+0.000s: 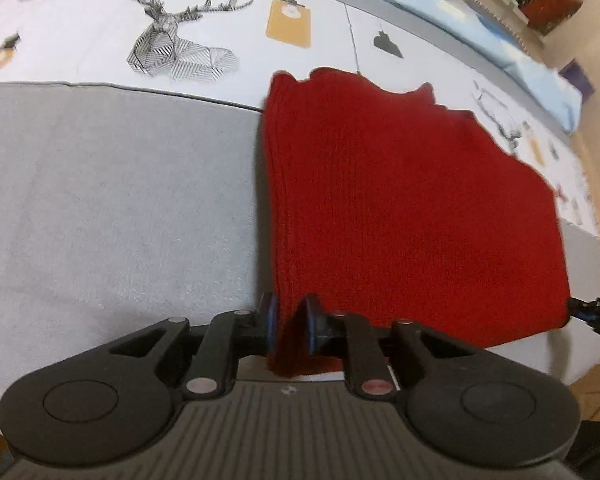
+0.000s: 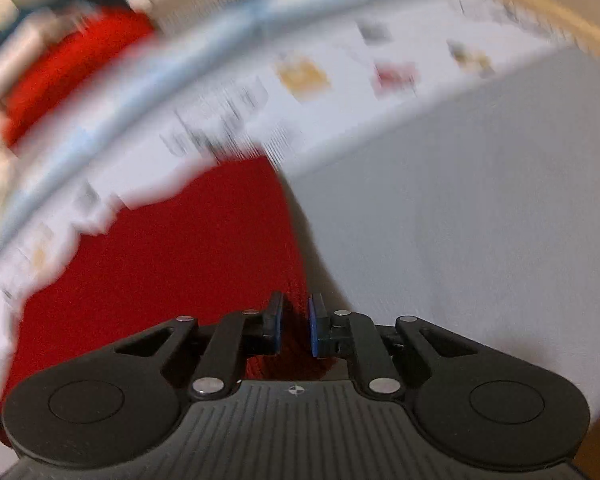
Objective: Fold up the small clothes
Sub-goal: 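Press the folded sweater flat with the left gripper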
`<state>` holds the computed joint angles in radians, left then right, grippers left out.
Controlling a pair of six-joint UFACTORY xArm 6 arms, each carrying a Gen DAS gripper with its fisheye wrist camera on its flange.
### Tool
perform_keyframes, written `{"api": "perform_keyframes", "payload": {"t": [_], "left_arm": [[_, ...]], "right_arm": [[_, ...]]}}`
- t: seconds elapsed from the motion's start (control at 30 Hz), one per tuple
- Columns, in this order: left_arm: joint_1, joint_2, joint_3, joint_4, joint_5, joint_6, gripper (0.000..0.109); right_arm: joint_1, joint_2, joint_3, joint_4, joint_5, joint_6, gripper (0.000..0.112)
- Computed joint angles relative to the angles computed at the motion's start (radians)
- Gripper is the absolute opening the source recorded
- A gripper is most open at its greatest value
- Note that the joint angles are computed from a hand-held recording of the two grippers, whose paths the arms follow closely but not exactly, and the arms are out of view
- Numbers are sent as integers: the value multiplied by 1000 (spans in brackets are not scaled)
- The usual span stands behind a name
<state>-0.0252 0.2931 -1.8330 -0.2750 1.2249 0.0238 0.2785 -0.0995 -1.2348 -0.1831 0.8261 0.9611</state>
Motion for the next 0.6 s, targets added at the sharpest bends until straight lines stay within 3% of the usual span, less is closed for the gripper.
{"api": "perform_keyframes", "payload": {"t": [0.03,0.07,0.13,0.2,0.23,0.3,0.33,0.4,0.47,0.6], "left_arm": [[-6,-10,9,14,-25,4,21],[-9,-21,20,14,-53,21,21],[-6,-31,33,-32,-67,63,21],[-7,-26,28,-59,-38,112,20],[-13,-17,18,-49,-14,128,20],[-30,-4,14,9,20,130,20],[-40,-4,21,49,37,119,21],[-53,13,9,105,72,95,21],[-51,9,7,106,67,89,21],[-41,-18,34,60,6,99,21]], "right_arm": [[-1,16,-17,23,54,-4,16],[1,19,-23,5,94,29,27],[23,14,-43,-133,119,133,30],[46,-2,-51,-261,109,166,30],[43,-18,-34,-262,66,142,30],[32,-22,1,-138,-36,27,29],[27,-13,1,-61,-31,-35,29],[30,40,-49,43,93,-123,30],[39,72,-82,37,187,-136,33],[43,42,-58,6,117,-82,33]]}}
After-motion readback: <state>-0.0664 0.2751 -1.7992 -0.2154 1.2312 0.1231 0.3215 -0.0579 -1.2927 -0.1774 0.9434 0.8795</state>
